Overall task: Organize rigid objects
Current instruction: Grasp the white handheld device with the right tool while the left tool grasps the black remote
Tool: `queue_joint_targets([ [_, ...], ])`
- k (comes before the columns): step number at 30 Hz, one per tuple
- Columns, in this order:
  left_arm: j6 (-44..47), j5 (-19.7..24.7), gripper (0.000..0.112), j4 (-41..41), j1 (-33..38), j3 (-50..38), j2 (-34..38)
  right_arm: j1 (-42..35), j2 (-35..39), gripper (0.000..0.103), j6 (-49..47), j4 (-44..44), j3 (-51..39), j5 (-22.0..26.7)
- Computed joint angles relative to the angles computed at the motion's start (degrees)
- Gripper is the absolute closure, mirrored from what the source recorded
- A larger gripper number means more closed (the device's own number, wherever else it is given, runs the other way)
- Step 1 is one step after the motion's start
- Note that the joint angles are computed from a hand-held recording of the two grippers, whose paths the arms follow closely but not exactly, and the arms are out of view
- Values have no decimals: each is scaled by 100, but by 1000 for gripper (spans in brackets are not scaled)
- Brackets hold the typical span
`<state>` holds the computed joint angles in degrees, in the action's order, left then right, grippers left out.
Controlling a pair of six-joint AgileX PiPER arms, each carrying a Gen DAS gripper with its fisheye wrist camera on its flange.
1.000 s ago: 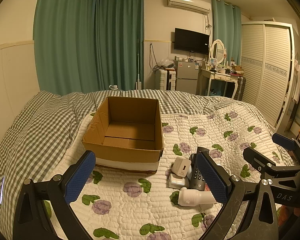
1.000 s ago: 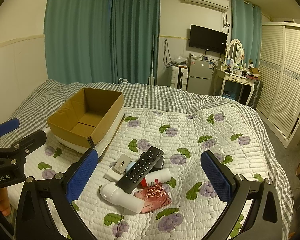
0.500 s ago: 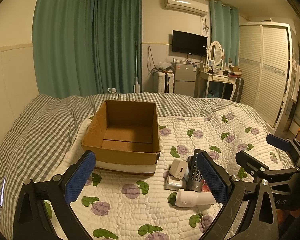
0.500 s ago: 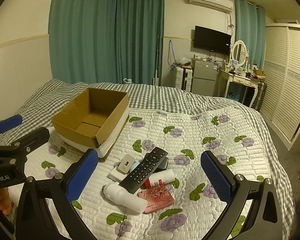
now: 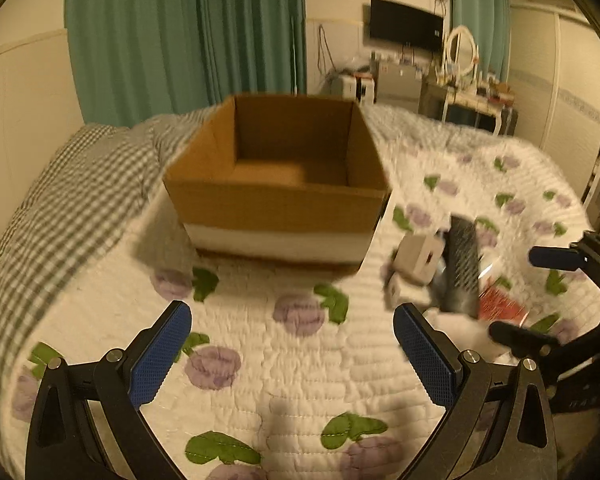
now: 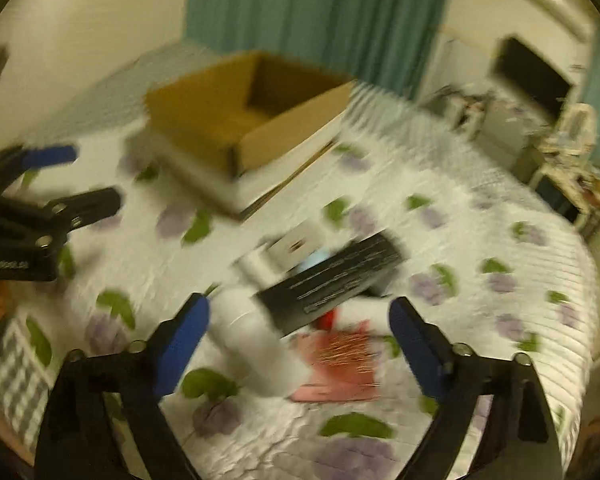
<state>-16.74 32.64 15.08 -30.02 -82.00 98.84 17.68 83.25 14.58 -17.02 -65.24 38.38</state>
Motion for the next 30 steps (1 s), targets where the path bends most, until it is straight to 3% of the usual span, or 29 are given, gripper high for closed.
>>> queue_joint_targets([
  [5,135,72,9,-127,104,-203,327,68,830,29,-942,748,-397,276],
  [9,123,192,9,-188,154,-449,574,197,1293,37,-809,626,-550,582],
  [13,119,388,9,-169,108,-712,776,116,1340,55,-1147,1048,-556,627],
  [23,102,593,9,48,-322,-1051,905,-606,22,59,-2096,2431,28,63],
  [30,837,861,9,-520,-980,-1844,1456,-1592,-481,59,-1811,1833,-89,164],
])
